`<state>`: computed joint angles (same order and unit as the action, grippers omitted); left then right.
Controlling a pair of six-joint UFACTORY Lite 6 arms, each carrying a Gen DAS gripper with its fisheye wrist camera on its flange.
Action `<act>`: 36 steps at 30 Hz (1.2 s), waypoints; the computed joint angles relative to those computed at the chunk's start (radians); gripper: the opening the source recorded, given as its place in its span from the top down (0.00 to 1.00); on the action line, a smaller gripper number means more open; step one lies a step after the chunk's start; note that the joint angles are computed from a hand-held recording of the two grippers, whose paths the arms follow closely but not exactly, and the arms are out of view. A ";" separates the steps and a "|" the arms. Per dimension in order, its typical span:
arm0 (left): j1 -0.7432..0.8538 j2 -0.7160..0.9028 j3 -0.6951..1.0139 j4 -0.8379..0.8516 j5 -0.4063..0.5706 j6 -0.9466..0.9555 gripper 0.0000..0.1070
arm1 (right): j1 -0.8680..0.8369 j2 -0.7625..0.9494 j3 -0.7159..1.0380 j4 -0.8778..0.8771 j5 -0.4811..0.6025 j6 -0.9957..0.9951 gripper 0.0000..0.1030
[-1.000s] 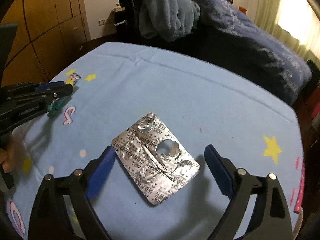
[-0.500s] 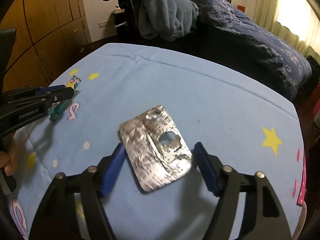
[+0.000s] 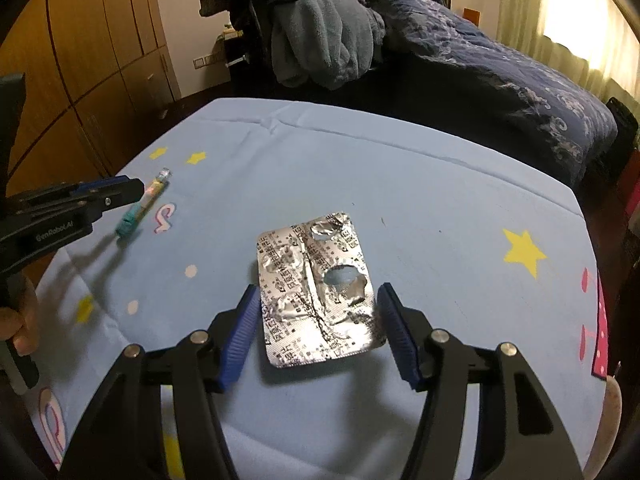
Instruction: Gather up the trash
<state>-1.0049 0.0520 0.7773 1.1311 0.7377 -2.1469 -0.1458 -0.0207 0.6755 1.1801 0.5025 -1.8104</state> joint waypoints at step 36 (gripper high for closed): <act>-0.118 -0.066 -0.043 -0.031 0.075 -0.052 1.00 | -0.361 -0.261 -0.127 -0.178 0.363 0.031 0.41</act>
